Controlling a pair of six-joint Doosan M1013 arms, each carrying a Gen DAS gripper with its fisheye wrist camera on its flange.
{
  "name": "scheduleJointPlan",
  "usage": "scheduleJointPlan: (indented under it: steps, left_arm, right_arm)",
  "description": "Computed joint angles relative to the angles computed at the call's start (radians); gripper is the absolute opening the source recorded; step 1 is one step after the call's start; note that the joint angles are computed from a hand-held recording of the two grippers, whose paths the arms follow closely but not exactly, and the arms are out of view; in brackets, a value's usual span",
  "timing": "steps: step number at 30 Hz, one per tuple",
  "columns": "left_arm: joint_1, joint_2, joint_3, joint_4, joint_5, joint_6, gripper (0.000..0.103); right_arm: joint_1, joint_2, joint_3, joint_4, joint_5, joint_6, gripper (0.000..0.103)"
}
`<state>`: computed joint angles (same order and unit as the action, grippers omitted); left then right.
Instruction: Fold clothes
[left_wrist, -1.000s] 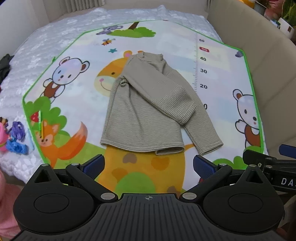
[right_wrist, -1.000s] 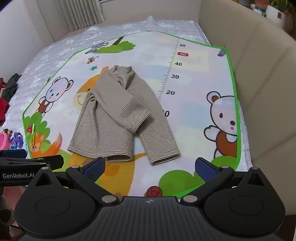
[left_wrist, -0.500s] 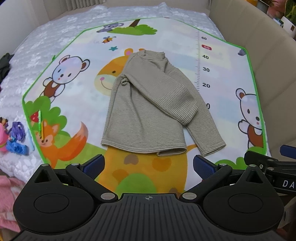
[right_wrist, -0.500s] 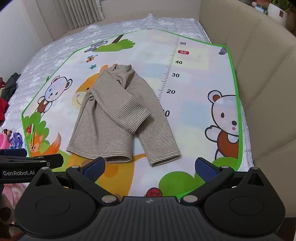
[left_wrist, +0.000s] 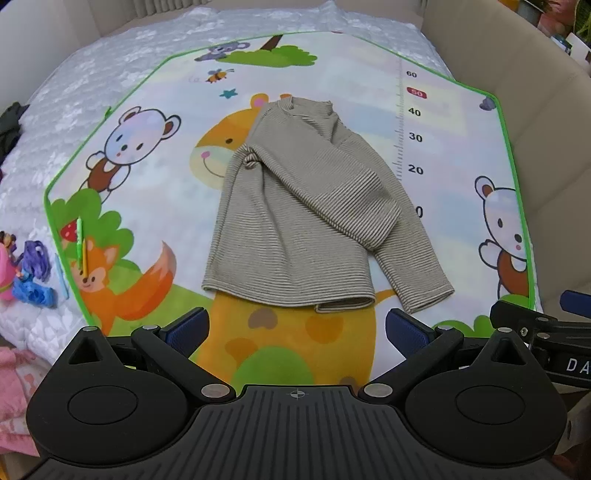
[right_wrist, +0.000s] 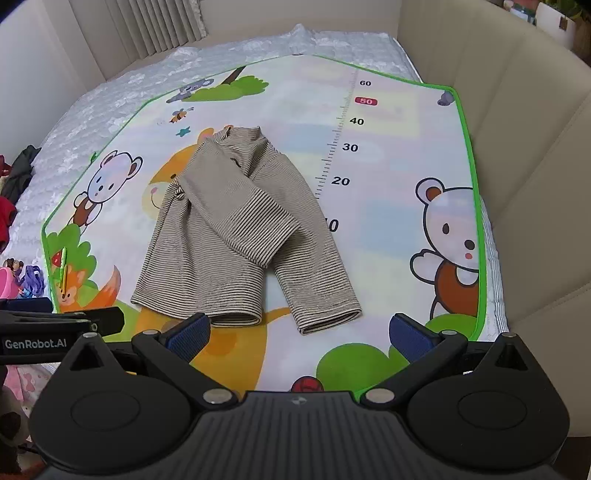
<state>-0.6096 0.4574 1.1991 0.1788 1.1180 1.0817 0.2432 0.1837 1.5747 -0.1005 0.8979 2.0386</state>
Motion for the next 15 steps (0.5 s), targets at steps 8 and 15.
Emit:
scheduleJointPlan:
  steps: [8,15]
  left_arm:
    - [0.004,0.001,0.003,-0.011,0.005,-0.007,0.103]
    - [0.006,0.0,0.004,-0.018,0.002,-0.003,0.103]
  right_arm:
    - [0.001,0.004,-0.002,0.002,0.004,-0.008,0.103]
    - [-0.002,0.005,-0.004,0.001,0.014,-0.001,0.103]
